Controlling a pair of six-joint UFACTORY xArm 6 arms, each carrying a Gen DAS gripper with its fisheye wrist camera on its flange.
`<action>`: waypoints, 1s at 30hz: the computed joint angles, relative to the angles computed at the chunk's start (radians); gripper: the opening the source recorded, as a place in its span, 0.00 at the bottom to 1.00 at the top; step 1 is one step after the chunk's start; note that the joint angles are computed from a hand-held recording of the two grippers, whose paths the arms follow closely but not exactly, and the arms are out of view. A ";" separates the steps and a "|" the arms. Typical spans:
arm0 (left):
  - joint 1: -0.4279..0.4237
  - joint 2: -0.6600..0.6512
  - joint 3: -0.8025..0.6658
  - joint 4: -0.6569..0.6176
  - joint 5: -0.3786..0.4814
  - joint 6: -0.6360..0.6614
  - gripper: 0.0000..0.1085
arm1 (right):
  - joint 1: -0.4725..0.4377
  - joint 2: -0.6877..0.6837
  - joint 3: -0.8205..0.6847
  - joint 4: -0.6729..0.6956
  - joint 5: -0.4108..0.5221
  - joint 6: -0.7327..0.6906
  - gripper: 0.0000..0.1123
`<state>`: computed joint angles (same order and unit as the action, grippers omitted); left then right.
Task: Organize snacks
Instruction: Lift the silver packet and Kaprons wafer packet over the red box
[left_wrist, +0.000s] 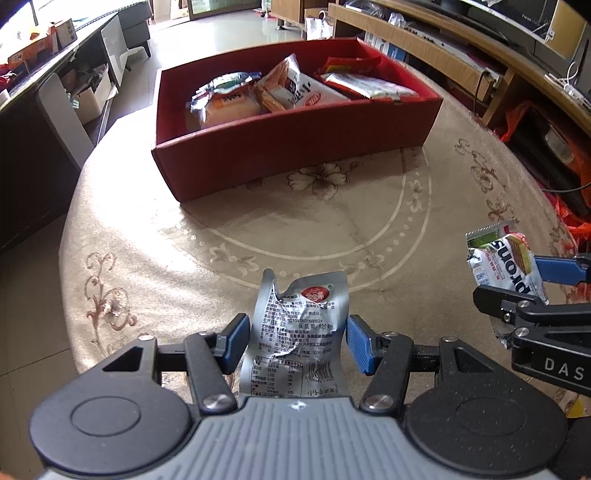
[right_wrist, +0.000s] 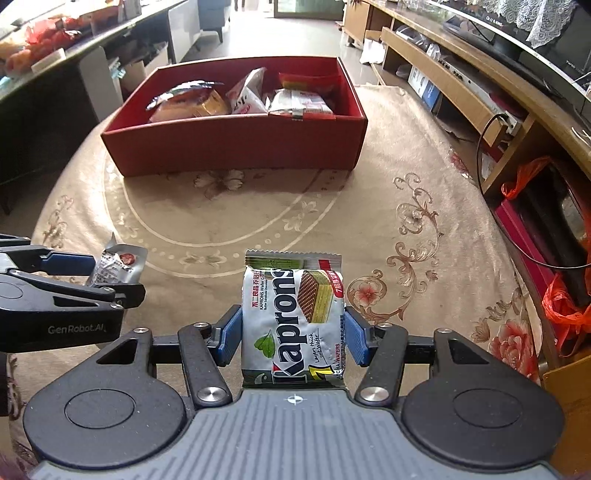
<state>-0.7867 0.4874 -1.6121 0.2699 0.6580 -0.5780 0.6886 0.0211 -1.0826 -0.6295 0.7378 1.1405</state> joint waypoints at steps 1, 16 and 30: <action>0.001 -0.004 0.003 0.007 -0.005 -0.006 0.48 | 0.000 -0.001 -0.001 -0.004 0.000 0.004 0.57; 0.022 0.012 -0.062 0.070 -0.032 -0.063 0.48 | -0.046 0.009 -0.046 -0.073 -0.043 0.039 0.57; 0.041 0.098 -0.226 0.120 -0.015 -0.089 0.48 | -0.090 0.054 -0.128 -0.104 -0.075 0.035 0.57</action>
